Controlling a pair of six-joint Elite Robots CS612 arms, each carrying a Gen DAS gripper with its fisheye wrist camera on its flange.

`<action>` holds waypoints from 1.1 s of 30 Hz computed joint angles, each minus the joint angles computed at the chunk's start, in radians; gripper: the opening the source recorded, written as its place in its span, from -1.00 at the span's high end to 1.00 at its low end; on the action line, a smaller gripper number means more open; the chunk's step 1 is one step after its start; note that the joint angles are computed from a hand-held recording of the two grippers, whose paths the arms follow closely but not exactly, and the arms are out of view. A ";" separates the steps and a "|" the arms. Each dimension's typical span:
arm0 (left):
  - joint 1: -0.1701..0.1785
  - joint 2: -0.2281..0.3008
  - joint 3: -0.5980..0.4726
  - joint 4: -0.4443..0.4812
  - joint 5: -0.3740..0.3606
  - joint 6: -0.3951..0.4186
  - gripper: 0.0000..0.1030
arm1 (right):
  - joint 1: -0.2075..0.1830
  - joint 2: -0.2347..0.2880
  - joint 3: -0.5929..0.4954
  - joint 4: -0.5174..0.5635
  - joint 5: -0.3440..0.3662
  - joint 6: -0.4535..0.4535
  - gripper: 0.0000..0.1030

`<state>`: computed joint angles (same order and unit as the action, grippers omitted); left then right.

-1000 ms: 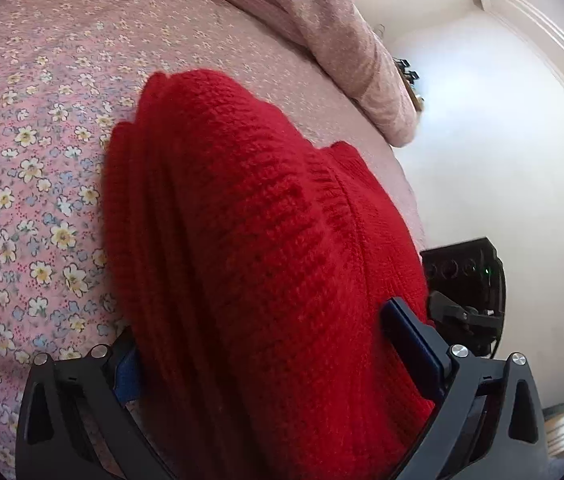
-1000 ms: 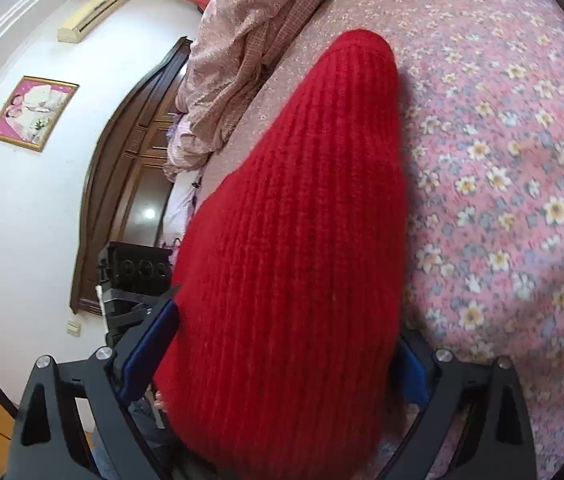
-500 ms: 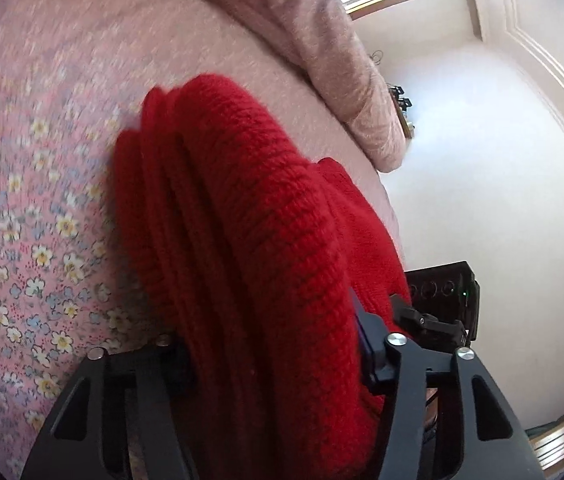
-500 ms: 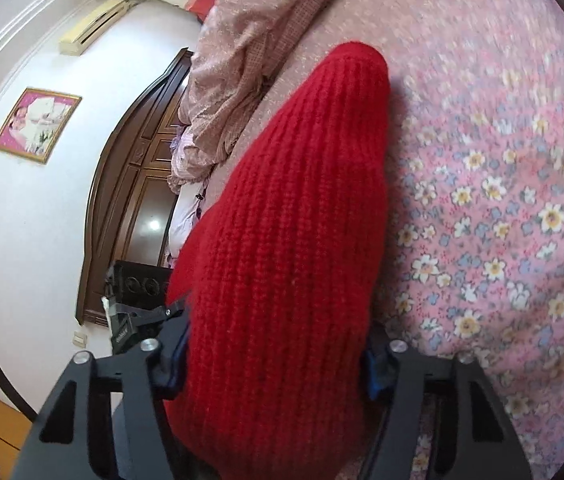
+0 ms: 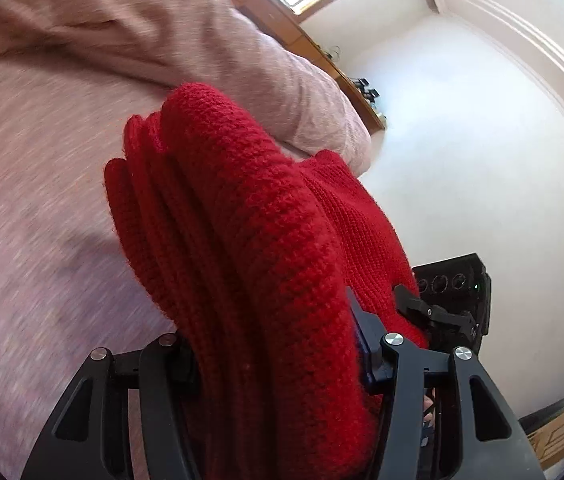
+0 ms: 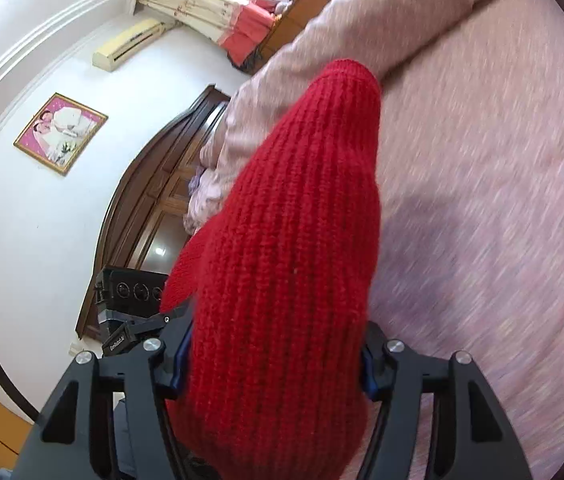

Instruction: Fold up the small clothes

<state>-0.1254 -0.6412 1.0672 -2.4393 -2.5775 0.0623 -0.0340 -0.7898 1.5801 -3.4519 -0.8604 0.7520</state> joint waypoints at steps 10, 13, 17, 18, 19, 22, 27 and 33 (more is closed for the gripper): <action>-0.068 0.111 -0.146 -0.028 0.103 0.005 0.06 | -0.090 0.037 -0.044 0.056 -0.046 -0.014 -0.26; -0.070 0.155 -0.196 -0.026 0.091 -0.017 0.06 | -0.092 0.062 -0.074 0.079 -0.054 -0.024 -0.26; -0.071 0.186 -0.231 -0.047 0.096 -0.015 0.06 | -0.085 0.083 -0.111 0.123 -0.079 -0.047 -0.26; -0.069 0.195 -0.243 -0.064 0.092 -0.021 0.06 | -0.083 0.087 -0.118 0.125 -0.083 -0.055 -0.26; -0.071 0.210 -0.267 -0.071 0.091 -0.026 0.06 | -0.083 0.092 -0.127 0.129 -0.082 -0.059 -0.26; -0.072 0.243 -0.320 -0.067 0.090 -0.009 0.06 | -0.078 0.104 -0.150 0.130 -0.090 -0.077 -0.27; -0.073 0.293 -0.348 -0.112 0.080 -0.035 -0.05 | -0.074 0.138 -0.177 0.183 -0.121 -0.057 -0.33; -0.082 0.294 -0.344 -0.149 0.104 -0.048 -0.12 | -0.074 0.153 -0.182 0.153 -0.117 -0.039 -0.36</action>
<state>-0.2069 -0.3473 0.7230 -2.5883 -2.4731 0.0143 -0.1080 -0.6369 1.3982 -3.2992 -0.9779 0.7133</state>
